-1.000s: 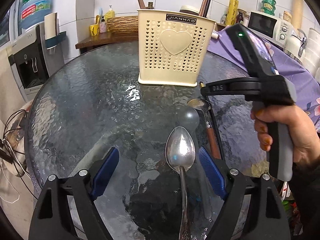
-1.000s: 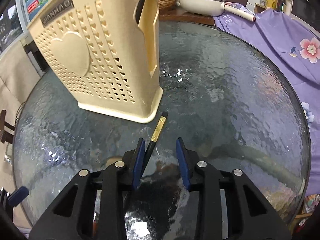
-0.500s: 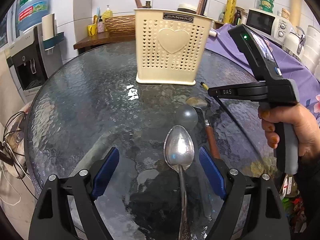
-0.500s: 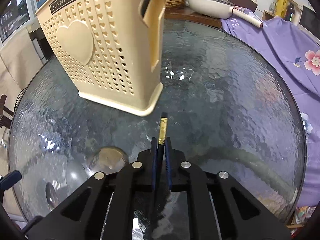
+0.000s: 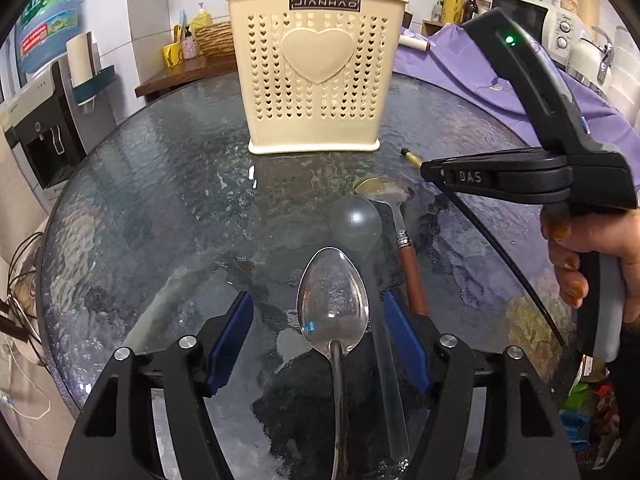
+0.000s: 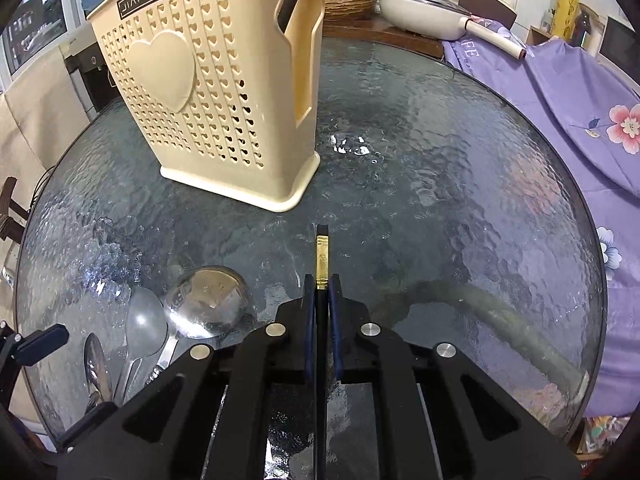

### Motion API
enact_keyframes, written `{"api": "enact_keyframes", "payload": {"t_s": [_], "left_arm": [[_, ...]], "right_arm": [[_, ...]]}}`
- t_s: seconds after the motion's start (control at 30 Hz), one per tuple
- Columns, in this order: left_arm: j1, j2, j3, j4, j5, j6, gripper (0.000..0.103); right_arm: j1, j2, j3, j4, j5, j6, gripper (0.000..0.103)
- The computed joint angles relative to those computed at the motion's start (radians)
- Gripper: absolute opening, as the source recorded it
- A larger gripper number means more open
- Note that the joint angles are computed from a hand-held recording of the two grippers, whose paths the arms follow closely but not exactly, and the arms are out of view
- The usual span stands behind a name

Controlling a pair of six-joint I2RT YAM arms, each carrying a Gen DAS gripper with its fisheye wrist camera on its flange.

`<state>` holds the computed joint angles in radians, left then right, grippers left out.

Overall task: Organize utensils
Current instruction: 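Grasp a metal spoon with the left gripper while the right gripper grasps a gold-tipped black chopstick, then lift the left gripper's metal spoon over the holder while the right gripper carries its chopstick there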

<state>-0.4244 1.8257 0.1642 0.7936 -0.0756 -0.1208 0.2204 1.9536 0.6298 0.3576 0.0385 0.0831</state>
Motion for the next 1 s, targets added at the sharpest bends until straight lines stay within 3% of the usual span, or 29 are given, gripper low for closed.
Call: {"api": "enact_keyframes", "payload": {"t_s": [0.47,0.8,1.0], "left_arm": [[-0.009,0.009,0.019,-0.009,0.025,-0.034,0.037],[0.033,-0.075,0.001,-0.041,0.064,-0.013,0.037],[0.095,-0.317,-0.017,-0.182,0.137,0.021,0.036]], "right_arm": [[0.008,-0.001,0.0,0.001,0.008,0.008,0.008],[-0.06,-0.002,0.026,-0.02,-0.097,0.002,0.008],[-0.085,-0.083,-0.014,0.005,-0.142,0.003,0.008]]}}
